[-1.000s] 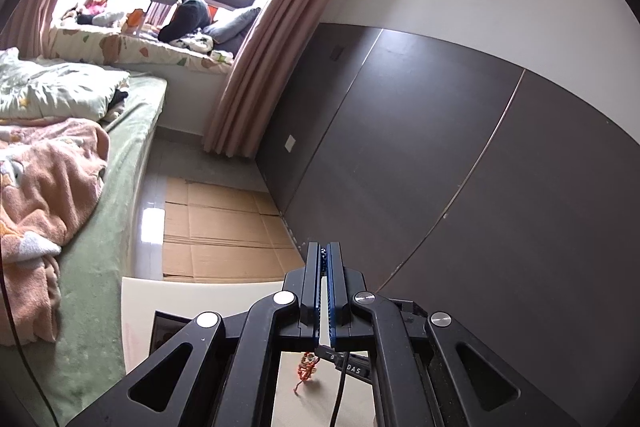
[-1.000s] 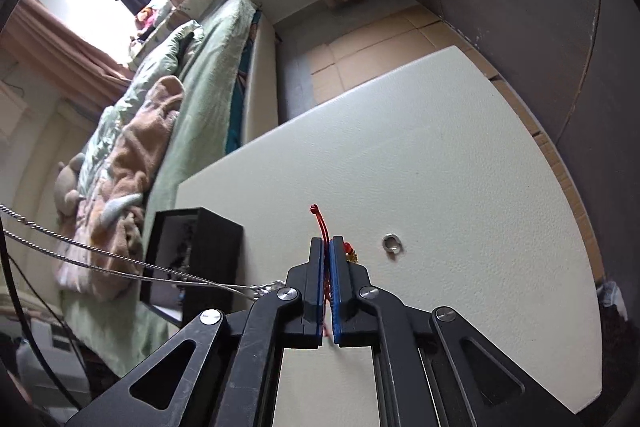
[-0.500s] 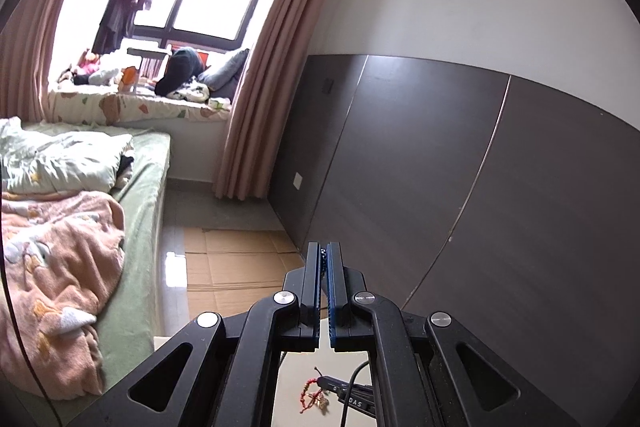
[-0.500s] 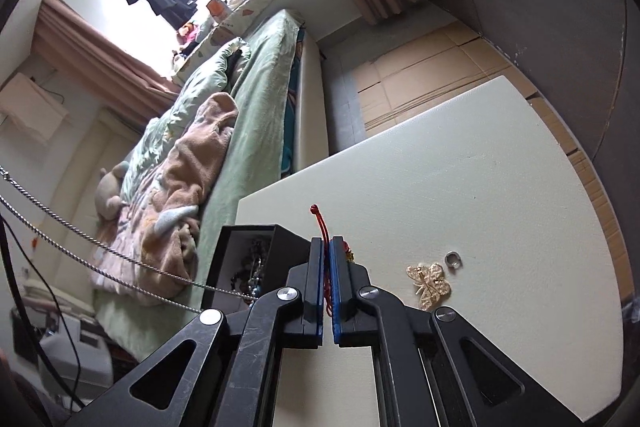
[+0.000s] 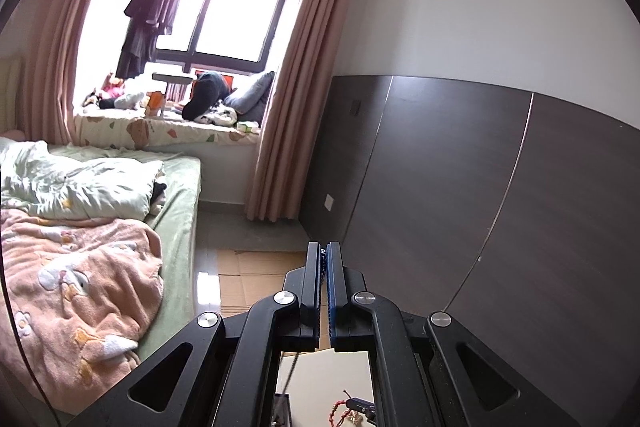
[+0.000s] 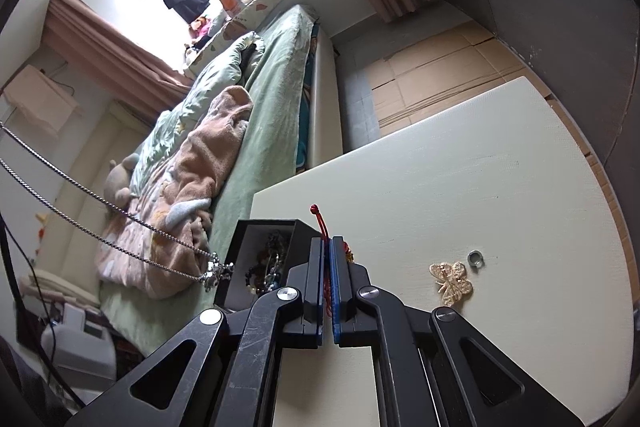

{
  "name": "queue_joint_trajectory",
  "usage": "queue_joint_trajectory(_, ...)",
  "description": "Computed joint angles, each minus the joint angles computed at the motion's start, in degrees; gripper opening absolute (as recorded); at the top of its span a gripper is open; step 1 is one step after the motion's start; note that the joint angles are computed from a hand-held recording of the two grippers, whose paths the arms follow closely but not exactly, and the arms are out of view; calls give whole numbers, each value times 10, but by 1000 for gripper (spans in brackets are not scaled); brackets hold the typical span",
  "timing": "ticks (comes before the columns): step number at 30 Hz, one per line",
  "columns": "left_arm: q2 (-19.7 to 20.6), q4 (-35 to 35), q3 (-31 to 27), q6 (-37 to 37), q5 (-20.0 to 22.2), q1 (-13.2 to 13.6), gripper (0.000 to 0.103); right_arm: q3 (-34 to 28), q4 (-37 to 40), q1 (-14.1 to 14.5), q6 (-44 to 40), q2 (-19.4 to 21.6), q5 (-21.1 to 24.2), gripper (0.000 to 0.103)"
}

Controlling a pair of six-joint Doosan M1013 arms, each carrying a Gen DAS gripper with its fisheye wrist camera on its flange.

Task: Organize jewelry
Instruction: 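Carry the chains and red-string charm into the black box and release both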

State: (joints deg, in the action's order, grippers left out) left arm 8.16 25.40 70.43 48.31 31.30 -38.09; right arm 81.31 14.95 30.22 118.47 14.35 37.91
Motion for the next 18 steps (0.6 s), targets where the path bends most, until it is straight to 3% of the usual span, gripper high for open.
queue_joint_trajectory(5, 5, -55, 15, 16, 1, 14, 2, -2, 2, 1, -4, 3, 1, 4)
queue_joint_trajectory(12, 8, -68, 46, -29, 6, 26, 2, -9, 3, 6, -12, 8, 2, 4)
queue_joint_trajectory(17, 17, -195, 74, 7, 18, 53, 5, -13, 36, 8, -42, 12, -7, 4)
queue_joint_trajectory(18, 21, -215, 76, 14, 27, 57, 14, -14, 42, 10, -49, 13, -11, 4)
